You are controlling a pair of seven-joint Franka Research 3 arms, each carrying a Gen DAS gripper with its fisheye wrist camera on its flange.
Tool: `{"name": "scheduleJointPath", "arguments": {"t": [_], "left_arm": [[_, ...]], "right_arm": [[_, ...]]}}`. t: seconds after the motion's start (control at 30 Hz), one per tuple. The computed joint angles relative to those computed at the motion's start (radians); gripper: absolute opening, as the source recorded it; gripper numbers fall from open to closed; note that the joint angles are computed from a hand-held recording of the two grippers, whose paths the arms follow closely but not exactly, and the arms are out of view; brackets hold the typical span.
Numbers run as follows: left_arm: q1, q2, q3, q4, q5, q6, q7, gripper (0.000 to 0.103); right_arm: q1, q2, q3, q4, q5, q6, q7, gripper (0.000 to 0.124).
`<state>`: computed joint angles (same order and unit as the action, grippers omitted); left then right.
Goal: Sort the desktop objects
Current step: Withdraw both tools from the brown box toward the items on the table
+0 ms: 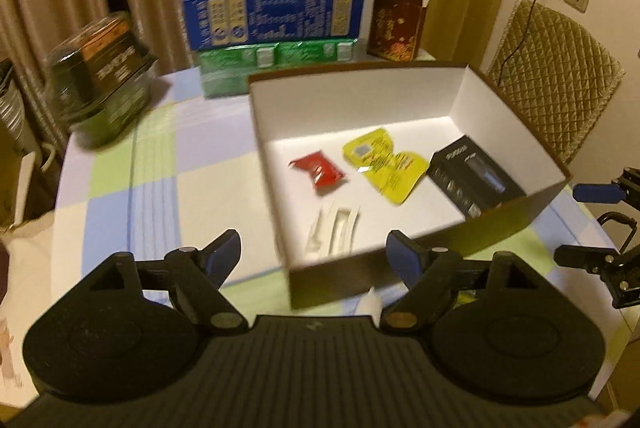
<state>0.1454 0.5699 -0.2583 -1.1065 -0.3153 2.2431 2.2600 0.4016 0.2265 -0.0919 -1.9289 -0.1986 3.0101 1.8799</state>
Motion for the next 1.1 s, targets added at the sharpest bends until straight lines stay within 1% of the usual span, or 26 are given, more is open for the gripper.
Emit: {"name": "scheduleJointPath", "arguments": {"t": [0.1,0.27,0.33,0.5,0.57,0.63,0.7,0.73,0.77,0.87,1.0,1.07,1.1], "left_arm": [[0.018,-0.063,0.008,-0.101,-0.011,0.03,-0.001,0.077],[0.039,-0.152,0.022,-0.234,-0.041,0.049,0.013,0.077],[0.042,-0.181,0.029,-0.275,-0.052,0.049,0.024,0.077],[0.042,-0.229,0.051,-0.351,-0.073,0.045,0.035,0.077],[0.038,-0.236,0.061,-0.367,-0.072,0.042,0.027,0.077],[0.033,-0.239,0.07,-0.378,-0.064,0.041,0.015,0.077],[0.032,-0.243,0.074,-0.39,-0.061,0.044,0.011,0.077],[0.032,-0.244,0.076,-0.395,-0.059,0.046,0.008,0.077],[0.03,-0.243,0.078,-0.397,-0.056,0.047,0.003,0.077],[0.029,-0.236,0.082,-0.396,-0.047,0.054,-0.008,0.077],[0.027,-0.225,0.084,-0.392,-0.026,0.06,-0.025,0.077],[0.028,-0.22,0.084,-0.39,-0.017,0.056,-0.031,0.077],[0.029,-0.218,0.083,-0.389,-0.014,0.054,-0.032,0.077]], "right_arm": [[0.007,-0.012,0.004,-0.021,0.007,0.006,0.014,0.08],[0.011,-0.032,0.017,-0.049,0.007,0.012,0.02,0.08],[0.016,-0.036,0.017,-0.056,-0.007,0.007,0.024,0.08],[0.002,-0.033,0.047,-0.066,-0.01,-0.021,-0.045,0.08],[0.009,-0.026,0.04,-0.071,-0.034,-0.017,-0.052,0.08],[0.021,-0.016,0.027,-0.076,-0.066,-0.004,-0.059,0.073],[0.027,-0.001,0.022,-0.071,-0.088,0.002,-0.089,0.056],[0.039,0.009,0.009,-0.064,-0.113,0.0,-0.098,0.053],[0.062,0.021,-0.018,-0.059,-0.156,0.007,-0.089,0.049],[0.116,0.056,-0.084,-0.043,-0.262,0.048,-0.09,0.039],[0.182,0.109,-0.165,-0.008,-0.351,0.08,-0.127,0.029],[0.192,0.135,-0.177,0.006,-0.361,0.097,-0.173,0.024],[0.196,0.15,-0.182,0.015,-0.356,0.104,-0.198,0.017]]}}
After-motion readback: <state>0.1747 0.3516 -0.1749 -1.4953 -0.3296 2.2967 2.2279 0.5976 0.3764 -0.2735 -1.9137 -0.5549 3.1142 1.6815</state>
